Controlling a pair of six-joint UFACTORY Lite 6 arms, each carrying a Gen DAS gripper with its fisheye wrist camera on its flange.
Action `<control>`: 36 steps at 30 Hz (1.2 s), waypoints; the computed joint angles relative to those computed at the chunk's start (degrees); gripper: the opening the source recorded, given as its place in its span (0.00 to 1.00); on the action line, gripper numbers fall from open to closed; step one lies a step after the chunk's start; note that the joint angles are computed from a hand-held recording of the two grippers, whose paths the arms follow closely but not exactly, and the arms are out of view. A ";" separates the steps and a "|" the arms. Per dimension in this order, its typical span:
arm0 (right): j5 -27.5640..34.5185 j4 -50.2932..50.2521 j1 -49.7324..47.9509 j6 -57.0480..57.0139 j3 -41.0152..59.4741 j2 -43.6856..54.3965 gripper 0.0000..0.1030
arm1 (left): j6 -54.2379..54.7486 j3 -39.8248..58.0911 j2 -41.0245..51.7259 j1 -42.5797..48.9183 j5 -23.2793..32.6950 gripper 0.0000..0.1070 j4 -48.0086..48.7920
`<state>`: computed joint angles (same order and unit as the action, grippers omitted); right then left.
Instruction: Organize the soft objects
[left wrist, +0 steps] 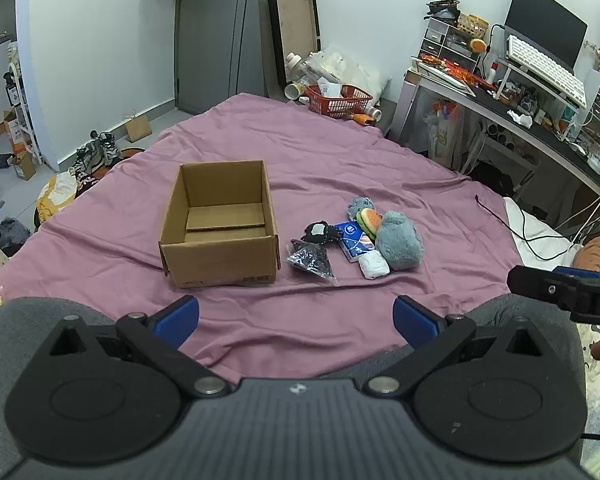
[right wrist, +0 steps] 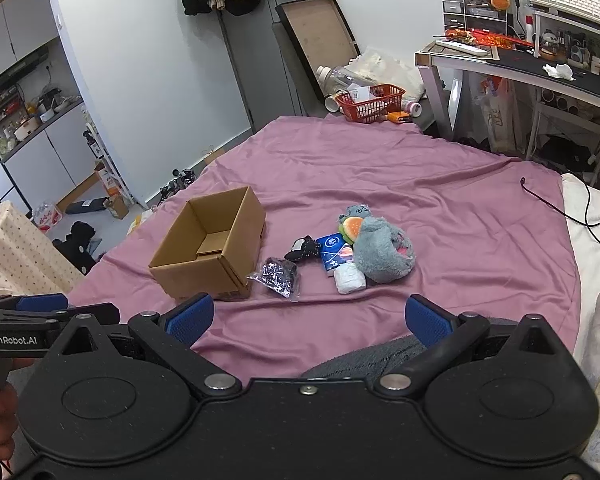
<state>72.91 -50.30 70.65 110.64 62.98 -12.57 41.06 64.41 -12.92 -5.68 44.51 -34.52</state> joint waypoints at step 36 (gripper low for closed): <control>0.78 0.24 0.08 0.11 0.01 -0.20 1.00 | 1.64 -0.54 -0.78 1.56 0.95 0.96 -1.57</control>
